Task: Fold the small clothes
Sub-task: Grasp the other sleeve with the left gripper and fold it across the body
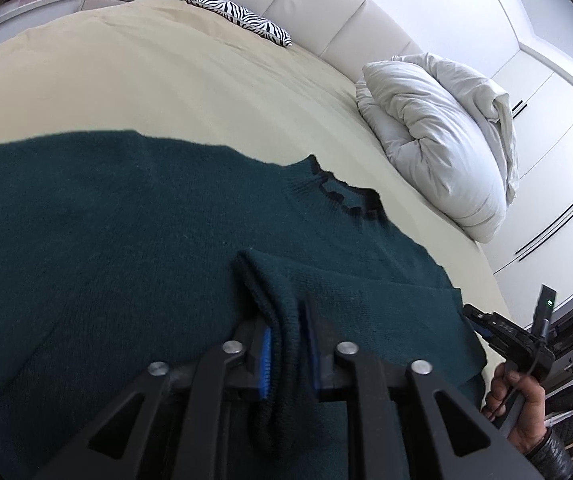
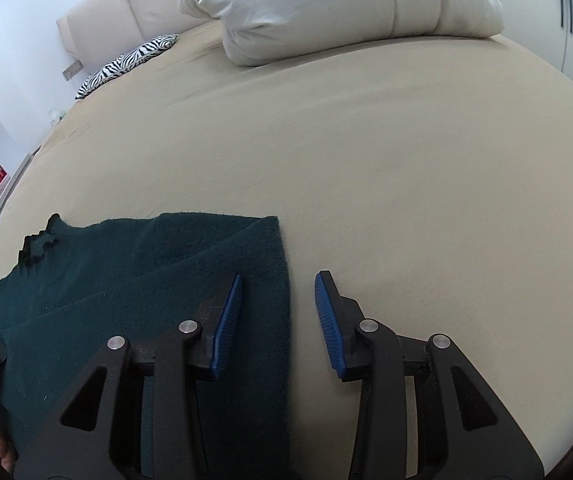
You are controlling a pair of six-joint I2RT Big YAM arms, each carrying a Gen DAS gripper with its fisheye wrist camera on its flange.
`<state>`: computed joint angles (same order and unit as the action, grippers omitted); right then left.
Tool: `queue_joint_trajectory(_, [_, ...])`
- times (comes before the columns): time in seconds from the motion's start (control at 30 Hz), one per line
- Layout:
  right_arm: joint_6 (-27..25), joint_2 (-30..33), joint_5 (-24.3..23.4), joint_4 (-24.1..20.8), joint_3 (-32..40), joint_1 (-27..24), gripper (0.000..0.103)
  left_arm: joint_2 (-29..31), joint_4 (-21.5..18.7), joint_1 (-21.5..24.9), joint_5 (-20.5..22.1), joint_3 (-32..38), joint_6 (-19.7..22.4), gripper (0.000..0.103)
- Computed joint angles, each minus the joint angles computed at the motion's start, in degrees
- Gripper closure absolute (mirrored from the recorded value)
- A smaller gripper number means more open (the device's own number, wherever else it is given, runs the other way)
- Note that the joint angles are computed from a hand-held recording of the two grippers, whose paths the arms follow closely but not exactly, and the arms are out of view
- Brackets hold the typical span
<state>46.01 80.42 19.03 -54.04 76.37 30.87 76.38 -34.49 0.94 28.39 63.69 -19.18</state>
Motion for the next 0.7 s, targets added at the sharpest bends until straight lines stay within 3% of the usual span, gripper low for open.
queue_joint_trajectory(0.07, [2.6, -4.25, -0.28, 2.69, -2.42, 0.83, 0.066, -2.89, 0.23, 0.65, -1.38, -0.71, -0.99, 0.028])
queue_joint_trajectory(0.13, [5.57, -9.32, 1.27, 6.27, -5.63, 3.29, 0.063, -7.35, 1.27, 2.5, -2.79, -2.37, -3.11, 0.011])
queue_joint_trajectory(0.17, [6.54, -10.79, 1.71, 6.35, -6.16, 4.68, 0.058, -10.01, 2.18, 4.39, -1.84, -3.65, -4.33, 0.011])
queue_joint_trajectory(0.3, [8.35, -14.17, 2.08, 5.73, -6.26, 11.58, 0.058, -18.89, 1.35, 17.09, 6.53, -8.5, -9.38, 0.011])
queue_joint_trajectory(0.43, [11.18, -14.94, 0.79, 6.04, -6.23, 19.02, 0.058, -23.74, -1.33, 36.83, 17.96, -13.54, -14.96, 0.011])
queue_joint_trajectory(0.53, [12.85, -12.59, 0.13, 6.37, -4.42, 24.46, 0.058, -24.36, -5.66, 49.31, 21.65, -15.06, -14.65, 0.012])
queue_joint_trajectory(0.63, [14.85, -9.86, 0.64, 6.38, -2.44, 29.14, 0.058, -24.11, -8.21, 56.8, 23.04, -15.65, -13.52, 0.014])
queue_joint_trajectory(0.7, [16.23, -8.45, 0.45, 6.5, -1.45, 30.99, 0.058, -23.9, -7.54, 60.51, 23.96, -16.39, -16.0, 0.018])
